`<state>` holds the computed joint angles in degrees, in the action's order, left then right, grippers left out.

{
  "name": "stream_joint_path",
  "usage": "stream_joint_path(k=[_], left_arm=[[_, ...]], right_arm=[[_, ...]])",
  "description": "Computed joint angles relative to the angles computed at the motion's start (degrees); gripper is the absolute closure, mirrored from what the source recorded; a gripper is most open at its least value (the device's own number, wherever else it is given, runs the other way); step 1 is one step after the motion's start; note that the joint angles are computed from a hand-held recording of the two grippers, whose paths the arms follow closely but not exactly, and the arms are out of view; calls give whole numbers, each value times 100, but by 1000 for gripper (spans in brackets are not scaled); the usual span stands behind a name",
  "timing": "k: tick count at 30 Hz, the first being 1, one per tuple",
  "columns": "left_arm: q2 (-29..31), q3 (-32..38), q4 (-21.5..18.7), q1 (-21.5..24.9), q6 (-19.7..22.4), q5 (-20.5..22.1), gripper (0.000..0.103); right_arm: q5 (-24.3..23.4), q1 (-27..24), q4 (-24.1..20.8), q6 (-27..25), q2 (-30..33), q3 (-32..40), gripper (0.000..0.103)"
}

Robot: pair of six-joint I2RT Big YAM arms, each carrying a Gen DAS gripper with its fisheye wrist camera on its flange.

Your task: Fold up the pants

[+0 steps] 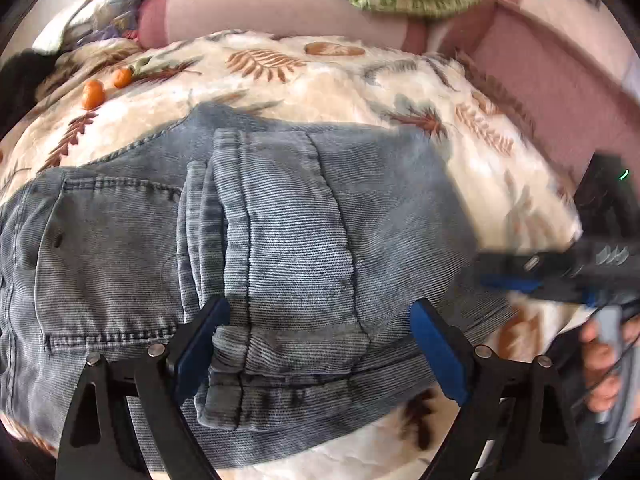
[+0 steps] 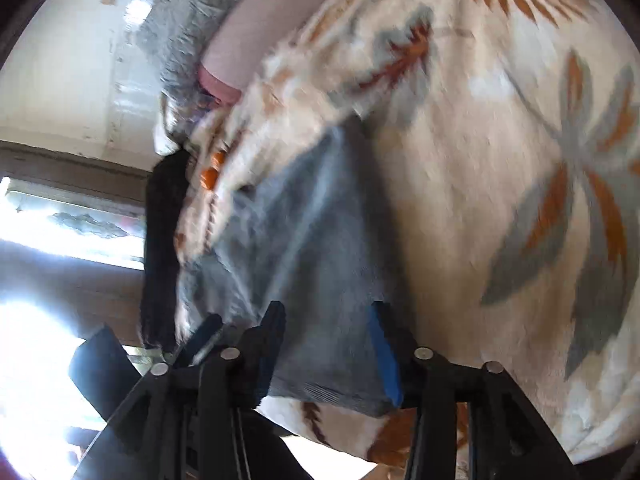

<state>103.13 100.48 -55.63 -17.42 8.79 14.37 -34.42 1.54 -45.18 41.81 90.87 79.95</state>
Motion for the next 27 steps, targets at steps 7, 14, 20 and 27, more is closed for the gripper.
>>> stream_joint_path(k=[7, 14, 20, 27], left_arm=[[-443, -365, 466, -25, -102, 146, 11], [-100, -52, 110, -106, 138, -95, 11], [-877, -783, 1021, 622, -815, 807, 11], [-895, -847, 1068, 1373, -1638, 639, 11]], right_arm=[[336, 3, -604, -383, 71, 929, 61], [371, 28, -889, -187, 1304, 1786, 32], [758, 218, -832, -426, 862, 1788, 32], [560, 569, -823, -722, 795, 1282, 30]])
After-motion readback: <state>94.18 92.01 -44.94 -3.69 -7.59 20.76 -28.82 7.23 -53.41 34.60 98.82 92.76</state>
